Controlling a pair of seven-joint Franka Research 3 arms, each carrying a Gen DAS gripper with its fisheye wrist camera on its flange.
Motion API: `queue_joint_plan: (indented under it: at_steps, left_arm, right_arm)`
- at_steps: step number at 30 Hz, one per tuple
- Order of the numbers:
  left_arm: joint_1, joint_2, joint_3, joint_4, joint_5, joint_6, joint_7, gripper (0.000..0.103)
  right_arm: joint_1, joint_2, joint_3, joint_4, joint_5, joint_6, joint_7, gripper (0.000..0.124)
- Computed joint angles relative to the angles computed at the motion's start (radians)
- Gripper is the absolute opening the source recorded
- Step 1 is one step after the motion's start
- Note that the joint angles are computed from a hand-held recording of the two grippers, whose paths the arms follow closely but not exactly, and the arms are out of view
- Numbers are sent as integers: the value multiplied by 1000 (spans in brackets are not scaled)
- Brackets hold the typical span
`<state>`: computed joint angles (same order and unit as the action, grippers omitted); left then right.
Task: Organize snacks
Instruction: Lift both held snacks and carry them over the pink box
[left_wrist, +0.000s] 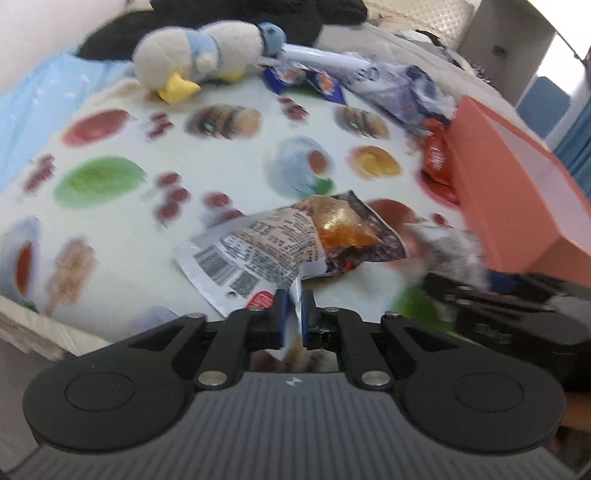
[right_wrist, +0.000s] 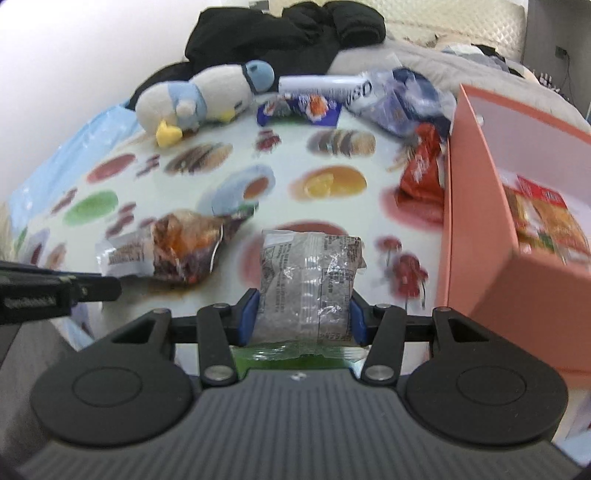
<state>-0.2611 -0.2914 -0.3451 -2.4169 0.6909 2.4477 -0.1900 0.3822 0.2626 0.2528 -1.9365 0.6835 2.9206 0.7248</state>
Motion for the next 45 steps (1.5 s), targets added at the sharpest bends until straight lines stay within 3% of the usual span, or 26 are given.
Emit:
queue_joint_plan:
  at_steps: [2, 4, 8, 9, 11, 14, 18, 20, 22, 27, 35, 37, 40, 45]
  left_arm:
    - [0, 0, -3, -6, 9, 38, -24, 13]
    - [-10, 8, 3, -2, -12, 55, -1, 24]
    - [-29, 14, 30, 5, -67, 92, 141, 58]
    - [-25, 12, 29, 6, -63, 97, 160, 67]
    - [-19, 5, 34, -1, -55, 131, 211, 77]
    - [-5, -1, 46, -2, -48, 157, 314, 85]
    - [29, 12, 45, 32, 3, 135, 442, 95]
    - [54, 24, 53, 35, 56, 181, 488, 98]
    - [58, 52, 73, 54, 37, 185, 577, 98]
    - [65, 123, 124, 67, -57, 288, 796, 98]
    - [89, 208, 134, 76, -112, 343, 917, 98]
    - [93, 219, 130, 80, -103, 334, 906, 98]
    - [101, 226, 117, 90, 14, 299, 790, 97]
    - [97, 224, 119, 73, 43, 329, 724, 88]
  right_arm:
    - [11, 2, -16, -8, -25, 4, 28, 53]
    - [14, 6, -24, -15, -47, 23, 42, 53]
    - [-10, 15, -18, -5, -49, -3, 70, 54]
    - [-19, 13, -12, -9, -32, -7, 67, 59]
    - [-31, 8, -5, -17, 2, -10, 64, 69]
    - [-59, -3, 26, -31, 95, 8, -6, 72]
    - [-65, -11, 32, -32, 174, 12, -65, 72]
    - [-63, -9, 30, -25, 204, 8, -81, 71]
    - [-51, -3, 22, -18, 208, 11, -82, 72]
    - [-36, 8, 10, -8, 189, 16, -64, 71]
    - [-38, 25, 11, 9, 179, 8, -47, 71]
    - [-36, 27, 8, 10, 169, 8, -38, 71]
    - [-39, 32, 10, 12, 163, 2, -34, 71]
    - [-38, 46, 4, 24, 130, -13, -17, 68]
